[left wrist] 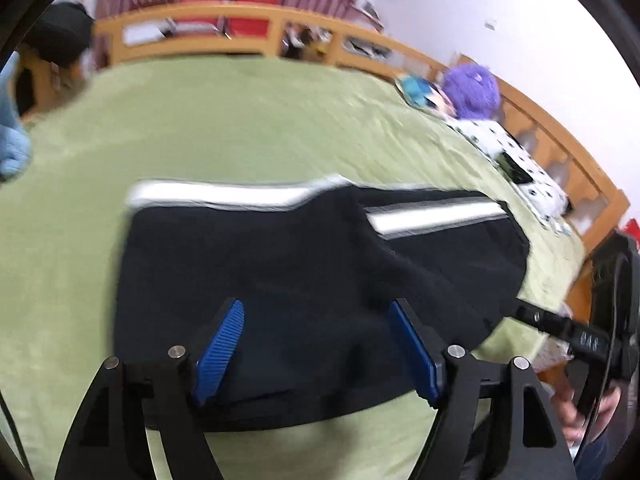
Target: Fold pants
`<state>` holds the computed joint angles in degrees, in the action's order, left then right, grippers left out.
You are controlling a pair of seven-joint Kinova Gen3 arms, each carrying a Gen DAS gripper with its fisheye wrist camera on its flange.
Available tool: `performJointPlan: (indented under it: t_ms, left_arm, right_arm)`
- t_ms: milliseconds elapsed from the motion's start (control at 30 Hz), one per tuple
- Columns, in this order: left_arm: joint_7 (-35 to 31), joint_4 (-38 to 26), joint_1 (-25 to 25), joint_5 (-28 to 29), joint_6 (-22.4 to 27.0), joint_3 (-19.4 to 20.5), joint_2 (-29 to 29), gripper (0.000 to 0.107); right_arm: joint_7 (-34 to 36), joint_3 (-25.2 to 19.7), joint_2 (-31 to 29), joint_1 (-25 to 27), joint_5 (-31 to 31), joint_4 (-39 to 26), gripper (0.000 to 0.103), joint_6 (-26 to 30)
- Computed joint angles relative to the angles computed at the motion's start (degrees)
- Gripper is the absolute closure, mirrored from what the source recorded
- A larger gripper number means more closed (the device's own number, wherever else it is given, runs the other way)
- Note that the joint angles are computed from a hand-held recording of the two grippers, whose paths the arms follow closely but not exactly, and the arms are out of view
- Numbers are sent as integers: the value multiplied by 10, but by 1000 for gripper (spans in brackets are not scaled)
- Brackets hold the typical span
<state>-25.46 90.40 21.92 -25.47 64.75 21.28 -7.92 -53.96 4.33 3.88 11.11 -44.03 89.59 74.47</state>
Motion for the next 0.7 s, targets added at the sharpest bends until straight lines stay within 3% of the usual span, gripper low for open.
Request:
performJointPlan:
  t_ms: [100,167,233,300,367,400,433,467,600,700]
  left_arm:
    - [18,8,-12,-26,58,6,-31,34]
    - [19,28,-27,-11,69,-1,-62,34]
    - [13,51,-44,13,66,-16,-89,34]
    - [8,78,-53,42,54,-40,-119,34]
    - [3,103,-69,72,34,-58,-138,34]
    - [-2,119,-74,82,27,-66,-152,34]
    - [-7,129,-81,92,21,-76,-161,34]
    - [-13,136,-87,100,16,-82,-165,34]
    - [-37,155,-110,122,-5,-90,-185,34]
    - [-52,170,-126,139,-40,-87,-190,34]
  right_arm:
    - [-16,-26,17,-24,-13,-10,32,-7]
    - [-30,-38,29,-44,-17,-15,31,-18]
    - [-53,-50,40,-67,-1,-17,20,-39]
    - [-93,-59,64,-95,28,-31,20,-48]
    - [-116,-37,89,-132,38,-41,21,-40]
    - [-115,-34,94,-144,42,-38,29,-46]
    - [-105,-40,96,-145,44,-37,63,-49]
    - [-85,-57,95,-135,39,-31,78,-55]
    - [-42,-93,68,-46,-37,-45,85,-43]
    - [-17,-58,55,-62,-23,-27,83,-54]
